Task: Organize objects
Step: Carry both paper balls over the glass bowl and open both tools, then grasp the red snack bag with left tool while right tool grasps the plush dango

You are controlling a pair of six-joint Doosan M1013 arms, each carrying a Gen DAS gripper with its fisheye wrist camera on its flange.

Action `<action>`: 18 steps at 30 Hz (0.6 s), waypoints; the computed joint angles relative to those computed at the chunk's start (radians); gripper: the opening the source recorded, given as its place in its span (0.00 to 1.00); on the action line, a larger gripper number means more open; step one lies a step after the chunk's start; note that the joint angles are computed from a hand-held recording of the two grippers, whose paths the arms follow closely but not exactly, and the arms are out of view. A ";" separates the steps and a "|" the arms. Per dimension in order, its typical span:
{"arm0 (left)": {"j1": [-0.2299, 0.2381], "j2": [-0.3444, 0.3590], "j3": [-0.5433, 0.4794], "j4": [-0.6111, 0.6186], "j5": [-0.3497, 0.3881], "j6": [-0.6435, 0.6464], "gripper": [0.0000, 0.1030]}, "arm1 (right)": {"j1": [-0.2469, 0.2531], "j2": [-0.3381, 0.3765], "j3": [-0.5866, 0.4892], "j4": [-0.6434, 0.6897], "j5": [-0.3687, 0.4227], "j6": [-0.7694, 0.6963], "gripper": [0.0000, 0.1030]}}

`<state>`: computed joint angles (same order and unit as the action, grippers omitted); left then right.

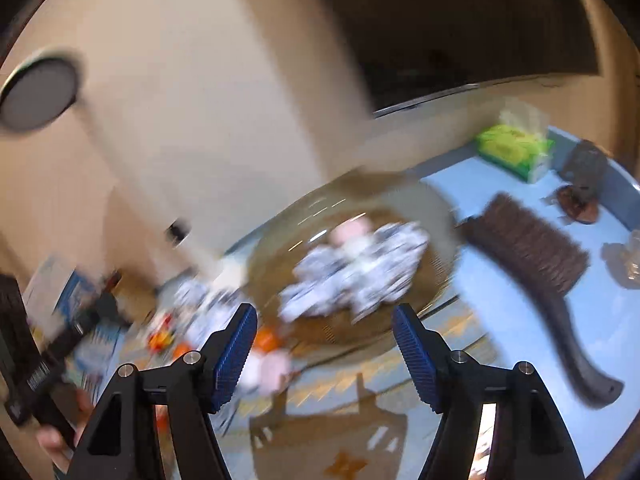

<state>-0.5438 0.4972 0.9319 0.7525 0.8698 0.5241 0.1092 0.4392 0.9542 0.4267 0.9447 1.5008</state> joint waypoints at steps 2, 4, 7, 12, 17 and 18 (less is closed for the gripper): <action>-0.011 -0.050 0.068 0.065 0.074 -0.073 0.84 | 0.016 -0.007 0.027 0.107 0.034 -0.089 0.68; -0.014 -0.087 0.131 0.095 0.106 -0.130 0.87 | 0.022 0.009 0.039 0.239 0.103 -0.142 0.73; -0.006 -0.135 0.257 0.088 0.132 -0.222 1.00 | 0.048 0.021 0.079 0.264 0.110 -0.144 0.74; 0.026 -0.117 0.356 0.001 0.154 -0.258 0.98 | 0.111 -0.003 0.193 0.169 -0.037 -0.277 0.74; -0.003 -0.104 0.381 0.149 0.217 -0.390 0.97 | 0.107 0.009 0.192 0.202 -0.003 -0.303 0.81; -0.009 -0.105 0.384 0.176 0.222 -0.403 0.99 | 0.104 0.013 0.189 0.204 0.009 -0.292 0.82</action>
